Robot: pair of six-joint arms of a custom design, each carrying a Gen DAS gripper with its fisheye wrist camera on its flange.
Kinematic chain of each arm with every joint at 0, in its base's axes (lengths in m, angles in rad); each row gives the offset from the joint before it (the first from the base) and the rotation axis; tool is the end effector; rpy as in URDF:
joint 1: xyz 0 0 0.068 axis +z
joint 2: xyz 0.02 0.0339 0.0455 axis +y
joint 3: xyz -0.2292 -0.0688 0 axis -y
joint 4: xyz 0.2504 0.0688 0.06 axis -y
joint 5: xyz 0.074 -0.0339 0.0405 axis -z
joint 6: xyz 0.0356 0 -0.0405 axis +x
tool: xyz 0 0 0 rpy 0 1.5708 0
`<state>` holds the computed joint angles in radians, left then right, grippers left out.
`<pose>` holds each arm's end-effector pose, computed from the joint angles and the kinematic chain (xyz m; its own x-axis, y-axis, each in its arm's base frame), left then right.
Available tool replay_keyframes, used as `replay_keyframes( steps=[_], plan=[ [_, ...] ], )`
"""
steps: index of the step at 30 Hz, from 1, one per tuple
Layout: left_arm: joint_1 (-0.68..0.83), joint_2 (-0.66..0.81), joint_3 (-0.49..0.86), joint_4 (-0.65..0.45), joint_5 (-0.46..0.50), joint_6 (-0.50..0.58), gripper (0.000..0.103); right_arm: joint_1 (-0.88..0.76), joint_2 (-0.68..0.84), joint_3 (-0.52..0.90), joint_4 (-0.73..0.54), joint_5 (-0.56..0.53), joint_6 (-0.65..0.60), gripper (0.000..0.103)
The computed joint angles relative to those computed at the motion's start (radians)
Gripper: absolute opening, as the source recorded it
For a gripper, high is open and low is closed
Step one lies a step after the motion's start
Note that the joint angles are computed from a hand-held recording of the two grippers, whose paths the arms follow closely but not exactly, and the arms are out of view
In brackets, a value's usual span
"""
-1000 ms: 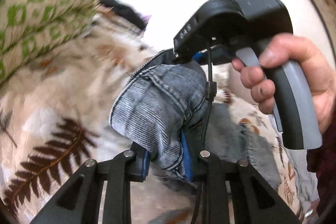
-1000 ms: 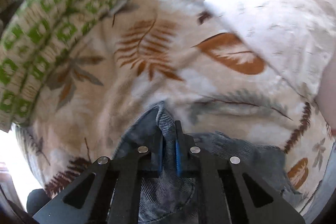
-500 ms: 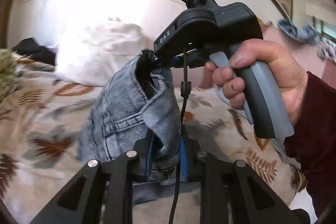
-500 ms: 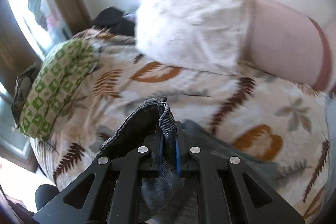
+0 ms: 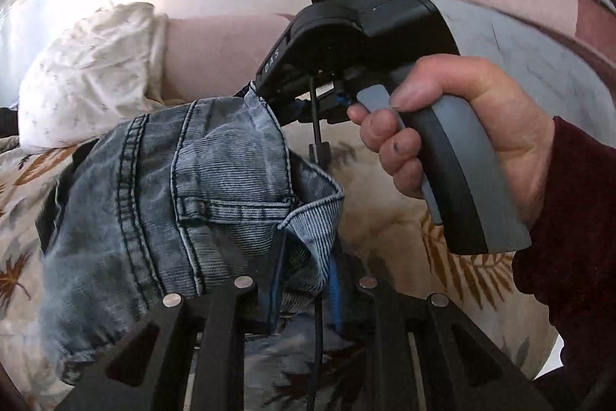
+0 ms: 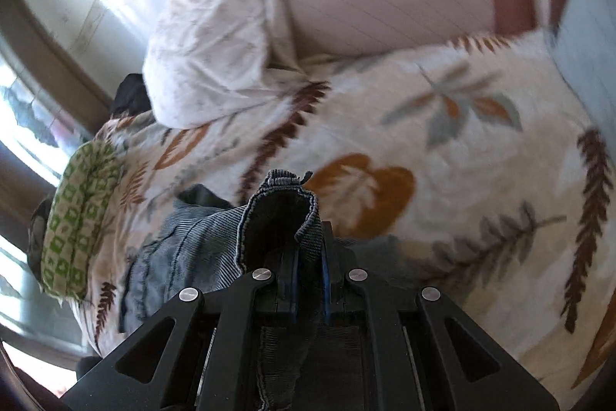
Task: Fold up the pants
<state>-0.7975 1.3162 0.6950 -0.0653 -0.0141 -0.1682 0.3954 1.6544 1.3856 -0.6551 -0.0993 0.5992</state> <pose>0.1998 -0.2040 0.1689 -0.5550 0.3290 -0.7640 0.6238 0.7722 -0.1207 0.3331 0.1429 0.2459 -0.8554 0.2511 -0.4531 0.0533 0.9127 0.4052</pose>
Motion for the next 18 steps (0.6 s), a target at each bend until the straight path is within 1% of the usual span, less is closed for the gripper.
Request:
replay_keyframes(
  steps=[1, 3, 4, 6, 7, 8, 9, 10, 11, 12, 13, 15, 16, 17, 18],
  plan=[
    [-0.008, 0.01, -0.002, 0.006, -0.005, 0.005, 0.022, -0.019, -0.022, -0.055, 0.032, -0.02, 0.011, 0.008],
    [-0.021, 0.022, -0.023, 0.022, -0.008, 0.022, 0.022, -0.04, -0.045, -0.123, 0.067, -0.039, 0.024, 0.008],
    [-0.044, 0.047, -0.01, 0.022, -0.019, 0.02, 0.022, -0.047, -0.05, -0.141, 0.071, -0.041, 0.028, 0.009],
    [-0.048, 0.042, -0.01, 0.007, -0.019, 0.027, 0.022, -0.061, -0.047, -0.17, 0.074, -0.055, 0.038, 0.014],
    [-0.047, 0.027, -0.011, -0.001, -0.009, 0.03, 0.024, -0.066, -0.05, -0.186, 0.073, -0.052, 0.053, 0.015],
    [-0.035, 0.006, -0.015, -0.013, 0.024, 0.045, 0.027, -0.069, -0.068, -0.21, 0.072, -0.046, 0.078, 0.02],
    [-0.029, -0.029, -0.025, -0.033, 0.047, 0.064, 0.029, -0.071, -0.089, -0.23, 0.073, -0.046, 0.092, 0.029],
    [-0.028, -0.076, -0.038, -0.057, 0.044, 0.083, 0.039, -0.067, -0.132, -0.256, 0.062, -0.034, 0.104, 0.031],
    [-0.027, -0.137, -0.055, -0.085, 0.036, 0.104, 0.051, -0.067, -0.168, -0.278, 0.057, -0.026, 0.112, 0.033],
    [-0.02, -0.222, -0.085, -0.113, 0.046, 0.129, 0.055, -0.063, -0.211, -0.301, 0.051, -0.017, 0.122, 0.036],
    [-0.006, -0.301, -0.106, -0.145, 0.063, 0.154, 0.059, -0.053, -0.268, -0.327, 0.044, 0.003, 0.134, 0.038],
    [0.043, -0.471, -0.131, -0.241, 0.088, 0.209, 0.061, -0.006, -0.396, -0.369, 0.017, 0.081, 0.158, 0.041],
    [0.085, -0.546, -0.135, -0.283, 0.096, 0.238, 0.064, 0.046, -0.481, -0.39, 0.001, 0.151, 0.178, 0.042],
    [0.157, -0.583, -0.128, -0.308, 0.126, 0.266, 0.068, 0.086, -0.523, -0.395, -0.008, 0.204, 0.192, 0.043],
    [0.238, -0.602, -0.112, -0.334, 0.168, 0.29, 0.069, 0.139, -0.566, -0.4, -0.016, 0.269, 0.212, 0.046]
  ],
)
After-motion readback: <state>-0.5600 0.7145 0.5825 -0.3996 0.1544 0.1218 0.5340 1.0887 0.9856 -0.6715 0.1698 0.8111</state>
